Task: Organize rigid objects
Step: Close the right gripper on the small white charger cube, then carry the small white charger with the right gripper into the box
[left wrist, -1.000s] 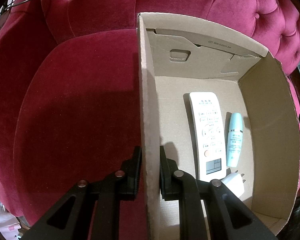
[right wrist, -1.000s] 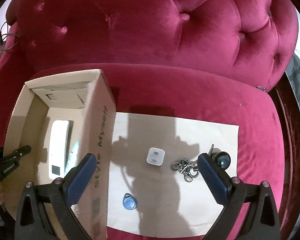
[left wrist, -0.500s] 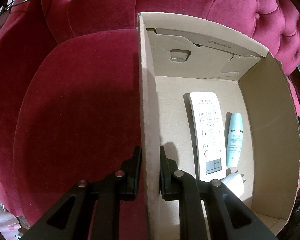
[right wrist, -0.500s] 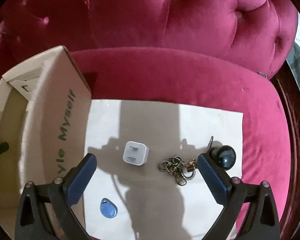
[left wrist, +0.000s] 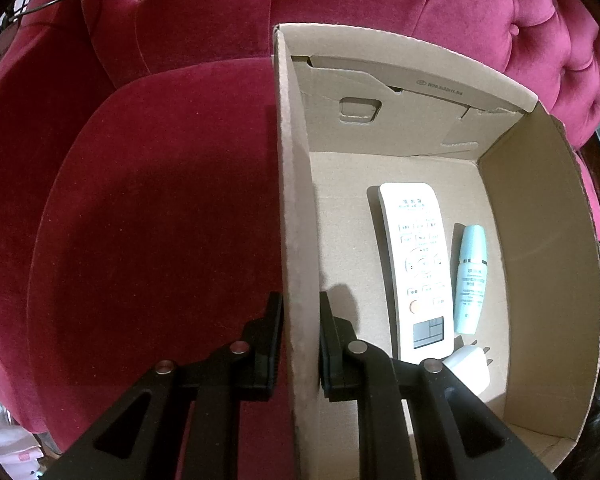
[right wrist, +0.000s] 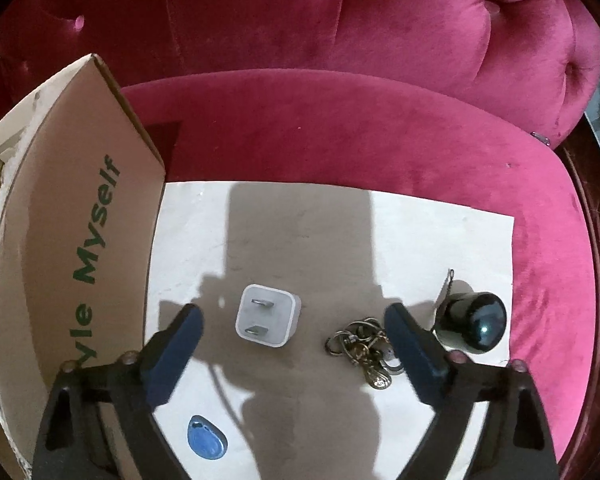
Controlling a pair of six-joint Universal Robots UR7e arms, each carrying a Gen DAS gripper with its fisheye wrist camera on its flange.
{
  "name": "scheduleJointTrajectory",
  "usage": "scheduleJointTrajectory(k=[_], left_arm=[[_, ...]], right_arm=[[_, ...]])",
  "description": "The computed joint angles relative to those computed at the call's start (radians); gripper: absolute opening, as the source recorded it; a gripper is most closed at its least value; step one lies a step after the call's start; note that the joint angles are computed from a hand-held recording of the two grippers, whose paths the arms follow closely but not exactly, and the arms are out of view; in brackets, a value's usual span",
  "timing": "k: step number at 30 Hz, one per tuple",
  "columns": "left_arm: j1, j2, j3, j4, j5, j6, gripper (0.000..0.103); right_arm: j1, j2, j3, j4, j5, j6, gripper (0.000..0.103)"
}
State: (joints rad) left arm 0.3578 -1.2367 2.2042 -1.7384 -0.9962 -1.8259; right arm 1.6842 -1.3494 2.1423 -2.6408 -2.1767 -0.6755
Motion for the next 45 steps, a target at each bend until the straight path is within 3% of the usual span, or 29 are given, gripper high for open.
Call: scheduleJointTrajectory(k=[3,6,7,8,27,45], left_arm=[[0.0,0.0,0.0,0.0,0.0,0.0,0.017],[0.0,0.001,0.0,0.001,0.0,0.0,0.017],[0.0,0.0,0.0,0.001,0.001,0.0,0.017],[0.0,0.0,0.0,0.0,0.0,0.0,0.017],[-0.003,0.009,-0.001,-0.004,0.0,-0.005,0.017],[-0.005,0.003,0.001,-0.001,-0.002,-0.008,0.017]], right_arm=[[0.002,0.007,-0.004,0.013,0.001,-0.001,0.079],[0.002,0.01,-0.008,0.03,0.007,0.004,0.059],[0.002,0.003,-0.008,0.043,0.016,0.006,0.035],[0.001,-0.003,-0.009,0.059,0.028,0.006,0.03],[0.053,-0.042,0.014,0.053,0.004,0.019,0.028],[0.13,-0.125,-0.019,0.151,0.041,0.069,0.028]])
